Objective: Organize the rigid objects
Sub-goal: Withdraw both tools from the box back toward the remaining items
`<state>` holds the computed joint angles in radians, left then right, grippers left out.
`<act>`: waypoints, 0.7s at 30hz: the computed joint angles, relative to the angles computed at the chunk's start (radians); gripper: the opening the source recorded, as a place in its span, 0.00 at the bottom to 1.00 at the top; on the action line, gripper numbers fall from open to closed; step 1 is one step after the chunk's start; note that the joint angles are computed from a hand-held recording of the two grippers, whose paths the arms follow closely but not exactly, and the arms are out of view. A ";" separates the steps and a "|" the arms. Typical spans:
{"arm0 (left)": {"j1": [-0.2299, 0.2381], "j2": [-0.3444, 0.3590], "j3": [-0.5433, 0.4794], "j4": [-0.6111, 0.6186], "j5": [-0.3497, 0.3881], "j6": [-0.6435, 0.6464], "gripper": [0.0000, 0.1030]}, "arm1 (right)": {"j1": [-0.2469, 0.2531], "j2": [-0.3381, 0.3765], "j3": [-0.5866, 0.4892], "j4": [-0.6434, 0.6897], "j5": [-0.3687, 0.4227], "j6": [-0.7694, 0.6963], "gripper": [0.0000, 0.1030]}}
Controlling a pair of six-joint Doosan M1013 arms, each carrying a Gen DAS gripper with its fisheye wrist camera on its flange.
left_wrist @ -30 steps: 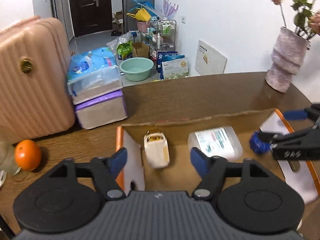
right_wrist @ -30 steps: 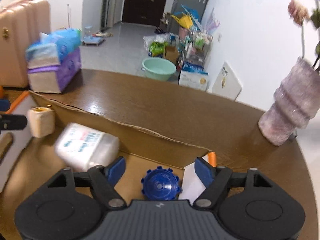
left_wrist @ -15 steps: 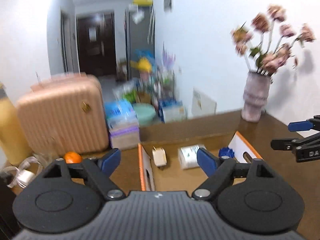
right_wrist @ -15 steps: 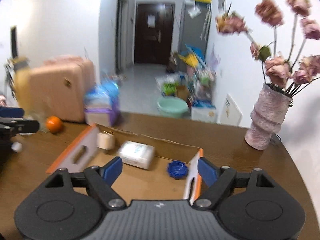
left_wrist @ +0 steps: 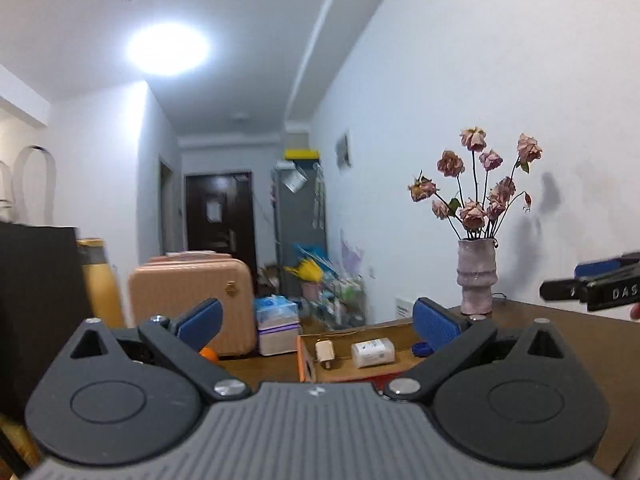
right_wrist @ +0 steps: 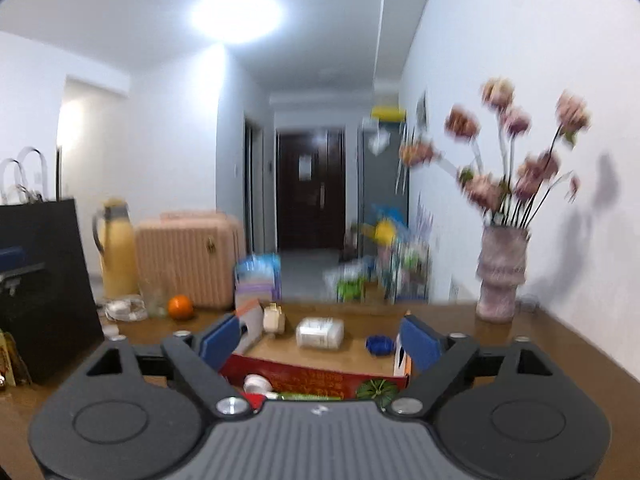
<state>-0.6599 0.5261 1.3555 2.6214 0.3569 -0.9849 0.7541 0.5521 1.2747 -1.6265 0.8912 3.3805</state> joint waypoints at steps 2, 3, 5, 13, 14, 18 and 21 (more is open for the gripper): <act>-0.012 -0.030 0.081 0.049 0.066 -0.038 1.00 | 0.033 -0.001 0.036 -0.056 0.049 0.056 0.89; -0.013 -0.043 0.115 0.076 0.083 -0.067 1.00 | 0.046 -0.004 0.053 -0.070 0.052 0.079 0.89; -0.010 -0.063 0.173 0.147 0.108 -0.143 1.00 | 0.066 -0.014 0.079 -0.046 0.031 0.097 0.91; -0.014 -0.050 0.211 0.028 0.202 -0.007 1.00 | 0.137 0.000 0.127 -0.006 0.158 0.234 0.91; -0.013 -0.046 0.204 0.006 0.181 -0.009 1.00 | 0.135 0.005 0.120 0.016 0.162 0.223 0.91; -0.007 -0.025 0.167 -0.058 0.099 0.036 1.00 | 0.110 0.012 0.109 0.090 0.135 0.195 0.91; -0.005 0.002 0.126 -0.129 0.064 0.113 1.00 | 0.086 0.017 0.101 0.138 0.119 0.181 0.90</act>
<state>-0.6647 0.5284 1.4810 2.4928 0.4209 -0.8722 0.8399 0.5686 1.3753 -1.4889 1.0100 3.5617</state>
